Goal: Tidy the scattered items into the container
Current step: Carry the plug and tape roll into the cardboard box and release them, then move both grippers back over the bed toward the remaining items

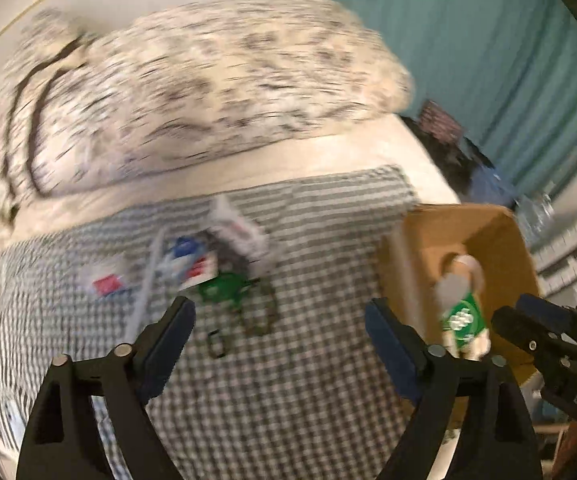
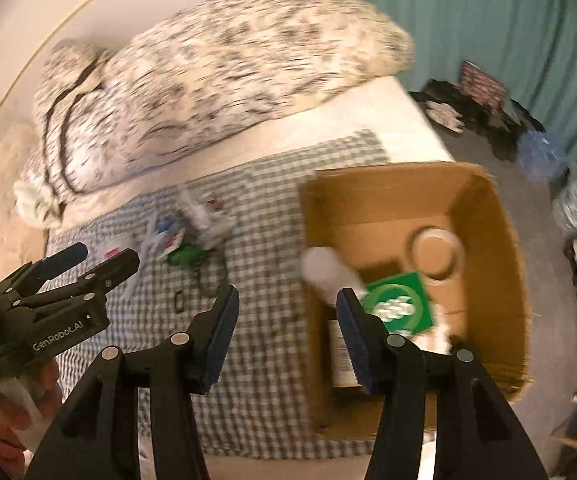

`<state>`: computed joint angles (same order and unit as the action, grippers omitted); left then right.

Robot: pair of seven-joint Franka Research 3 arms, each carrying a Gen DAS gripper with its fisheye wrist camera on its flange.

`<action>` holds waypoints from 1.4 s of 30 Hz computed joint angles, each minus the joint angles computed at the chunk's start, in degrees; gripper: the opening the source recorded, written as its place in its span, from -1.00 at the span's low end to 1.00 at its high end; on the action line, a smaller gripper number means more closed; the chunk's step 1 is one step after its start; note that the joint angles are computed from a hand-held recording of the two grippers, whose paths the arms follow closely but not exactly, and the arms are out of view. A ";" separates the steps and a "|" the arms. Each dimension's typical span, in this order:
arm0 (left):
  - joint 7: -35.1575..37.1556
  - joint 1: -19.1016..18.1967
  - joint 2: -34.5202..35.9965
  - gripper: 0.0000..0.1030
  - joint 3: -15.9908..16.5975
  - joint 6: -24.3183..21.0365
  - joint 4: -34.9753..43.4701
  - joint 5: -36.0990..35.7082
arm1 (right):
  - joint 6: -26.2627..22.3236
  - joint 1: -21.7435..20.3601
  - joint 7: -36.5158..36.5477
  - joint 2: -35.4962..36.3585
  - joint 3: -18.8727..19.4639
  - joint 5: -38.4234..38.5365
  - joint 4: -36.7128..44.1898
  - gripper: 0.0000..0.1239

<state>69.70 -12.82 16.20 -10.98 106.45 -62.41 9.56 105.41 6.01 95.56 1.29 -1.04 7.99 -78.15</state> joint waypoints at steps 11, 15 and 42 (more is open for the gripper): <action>-2.59 6.82 -12.50 0.88 2.78 5.38 -18.39 -0.17 | -1.49 6.50 -0.29 4.76 3.39 -1.91 4.87 0.06; -1.91 8.69 -14.16 0.89 3.42 5.98 -21.21 -1.21 | -2.15 8.15 1.88 7.05 3.63 -2.17 6.65 0.21; 2.25 12.44 -3.38 0.89 3.96 6.97 -22.08 -4.08 | -2.66 10.21 1.71 20.38 2.64 -0.96 10.96 0.24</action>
